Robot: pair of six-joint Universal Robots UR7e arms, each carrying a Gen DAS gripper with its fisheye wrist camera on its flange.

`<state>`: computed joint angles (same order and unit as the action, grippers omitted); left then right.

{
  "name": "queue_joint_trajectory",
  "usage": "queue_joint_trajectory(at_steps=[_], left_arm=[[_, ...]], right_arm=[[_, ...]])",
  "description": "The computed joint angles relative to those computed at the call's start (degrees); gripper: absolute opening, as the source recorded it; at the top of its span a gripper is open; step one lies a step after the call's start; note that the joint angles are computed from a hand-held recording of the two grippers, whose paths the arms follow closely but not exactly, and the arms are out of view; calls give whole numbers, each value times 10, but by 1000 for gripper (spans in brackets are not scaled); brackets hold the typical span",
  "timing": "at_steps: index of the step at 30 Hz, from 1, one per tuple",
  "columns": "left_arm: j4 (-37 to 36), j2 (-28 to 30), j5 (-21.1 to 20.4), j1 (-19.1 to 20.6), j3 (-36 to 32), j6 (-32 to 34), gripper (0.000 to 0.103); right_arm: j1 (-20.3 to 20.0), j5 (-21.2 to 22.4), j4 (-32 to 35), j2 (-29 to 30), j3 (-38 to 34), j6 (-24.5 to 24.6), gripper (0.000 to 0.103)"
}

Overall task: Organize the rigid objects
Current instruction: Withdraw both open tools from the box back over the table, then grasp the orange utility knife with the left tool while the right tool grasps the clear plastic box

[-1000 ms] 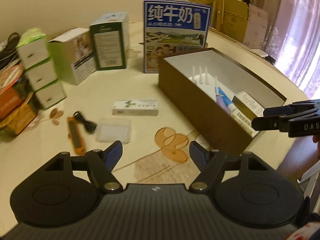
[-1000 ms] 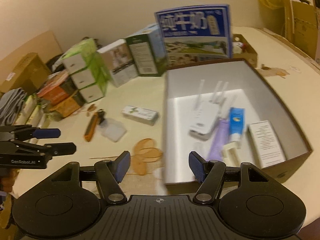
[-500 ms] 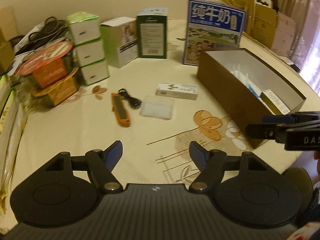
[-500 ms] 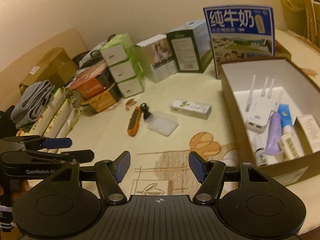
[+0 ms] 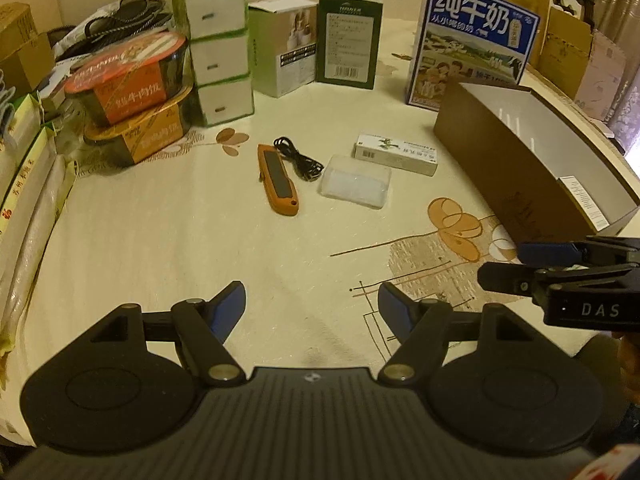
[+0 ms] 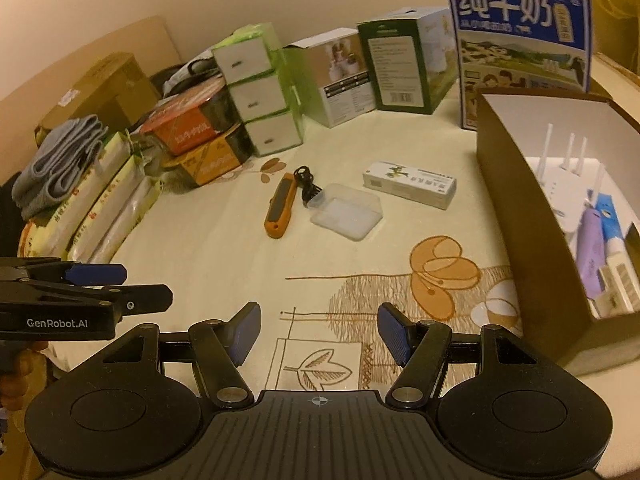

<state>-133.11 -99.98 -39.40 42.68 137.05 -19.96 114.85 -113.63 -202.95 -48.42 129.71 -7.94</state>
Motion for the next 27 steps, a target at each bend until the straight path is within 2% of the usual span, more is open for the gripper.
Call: queue_joint_trajectory(at_steps=[7, 22, 25, 27], left_arm=[[-53, 49, -13, 41, -13, 34, 70], [-220, 187, -37, 134, -76, 152, 65], [-249, 218, -42, 152, -97, 178, 64], [-263, 238, -44, 163, -112, 192, 62]], right_arm=[[-24, 12, 6, 38, -44, -51, 62], [-74, 29, 27, 114, -158, -138, 62], [-84, 32, 31, 131, -187, -154, 67], [-85, 23, 32, 144, -207, -162, 76]])
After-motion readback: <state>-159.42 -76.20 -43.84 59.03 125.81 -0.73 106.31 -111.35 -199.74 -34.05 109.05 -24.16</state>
